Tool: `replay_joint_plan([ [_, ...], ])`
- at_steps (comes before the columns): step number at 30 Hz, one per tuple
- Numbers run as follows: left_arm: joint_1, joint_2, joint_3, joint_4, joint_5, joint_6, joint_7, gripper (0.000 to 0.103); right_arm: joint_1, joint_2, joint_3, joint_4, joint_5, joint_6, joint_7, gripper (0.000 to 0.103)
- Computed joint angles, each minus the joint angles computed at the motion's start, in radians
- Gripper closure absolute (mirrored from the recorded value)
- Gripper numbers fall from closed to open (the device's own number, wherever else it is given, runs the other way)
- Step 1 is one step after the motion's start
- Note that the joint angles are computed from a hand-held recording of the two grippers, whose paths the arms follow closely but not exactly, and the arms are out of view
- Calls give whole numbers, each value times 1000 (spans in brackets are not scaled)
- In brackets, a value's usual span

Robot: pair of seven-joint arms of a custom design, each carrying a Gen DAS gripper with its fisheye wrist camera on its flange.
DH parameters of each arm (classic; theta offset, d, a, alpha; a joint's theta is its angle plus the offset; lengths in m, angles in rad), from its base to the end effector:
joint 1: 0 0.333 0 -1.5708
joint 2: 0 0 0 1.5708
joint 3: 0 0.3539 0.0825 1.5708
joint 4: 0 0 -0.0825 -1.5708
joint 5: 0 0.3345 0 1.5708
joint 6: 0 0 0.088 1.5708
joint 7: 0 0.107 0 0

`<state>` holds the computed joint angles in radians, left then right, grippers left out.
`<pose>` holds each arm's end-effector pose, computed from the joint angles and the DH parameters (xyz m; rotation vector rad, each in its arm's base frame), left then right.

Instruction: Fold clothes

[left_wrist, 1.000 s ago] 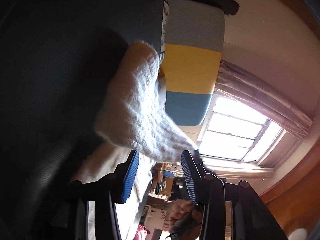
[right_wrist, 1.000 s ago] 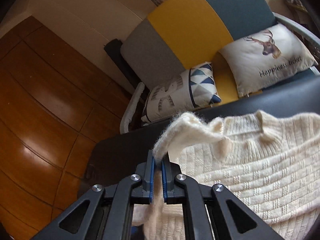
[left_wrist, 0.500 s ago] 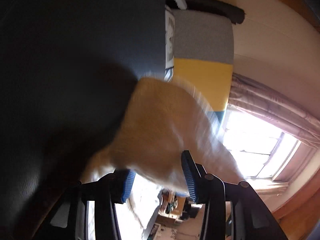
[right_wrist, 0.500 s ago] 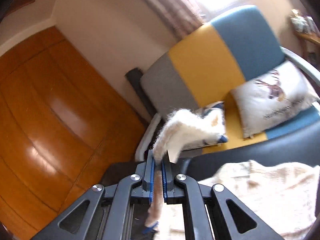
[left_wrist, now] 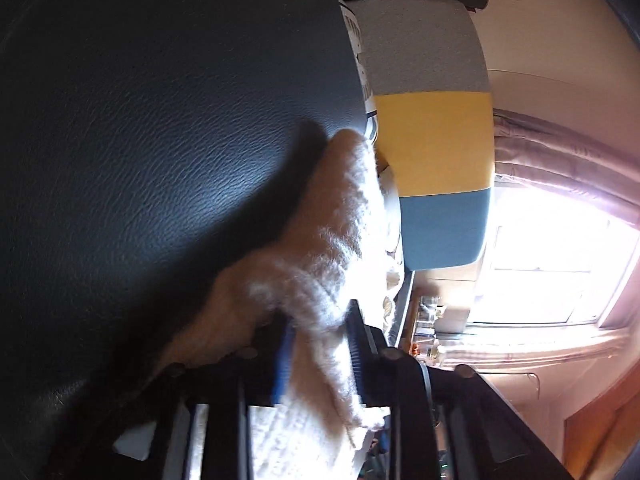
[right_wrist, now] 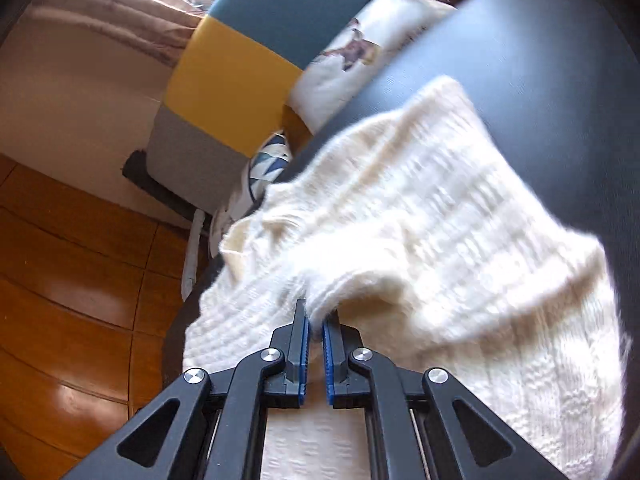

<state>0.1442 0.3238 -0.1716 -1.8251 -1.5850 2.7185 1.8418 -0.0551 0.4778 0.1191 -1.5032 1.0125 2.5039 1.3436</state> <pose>0.6279 0.0313 0.4557 2.3899 -0.5853 1.4192 0.7034 0.0206 0.5013 -1.1883 1.8487 0.2247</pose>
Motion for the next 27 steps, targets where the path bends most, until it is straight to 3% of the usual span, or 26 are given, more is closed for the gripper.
replay_joint_plan([
  [1,-4,4,2,6,20,4,-11,92,-1,7,0,-1,0,-2,-2,98],
  [4,-10,3,-1,29,64,37,3,94,2,41,2,53,-20,-7,-11,98],
  [7,-16,-6,-6,37,132,84,18,94,10,-18,40,48,-20,83,-208,98],
  [10,-9,10,-8,44,258,72,-73,94,89,-21,-31,75,-214,49,-152,98],
  [12,17,-8,-33,-4,250,61,-66,94,108,23,-72,93,-296,9,-13,98],
  [16,17,-36,-33,-52,275,60,-52,94,48,36,-29,50,-236,6,9,95],
  [17,11,-36,-28,-52,313,64,-66,94,13,56,5,76,-200,-41,9,94],
  [19,2,-31,-30,-45,374,73,-100,94,-43,56,44,55,-38,-58,10,86],
  [21,12,-29,-42,-40,390,71,-117,94,-74,55,71,24,121,-6,-20,85],
  [23,25,-40,-55,-58,372,71,-101,94,-61,58,56,18,166,48,-25,84],
  [24,29,-45,-58,-66,362,70,-93,94,-48,70,41,37,140,45,-12,85],
  [26,23,-60,-54,-84,372,78,-88,94,13,85,-21,93,-37,44,46,94],
  [27,15,-68,-51,-90,389,94,-86,94,42,86,-39,125,-130,54,33,94],
])
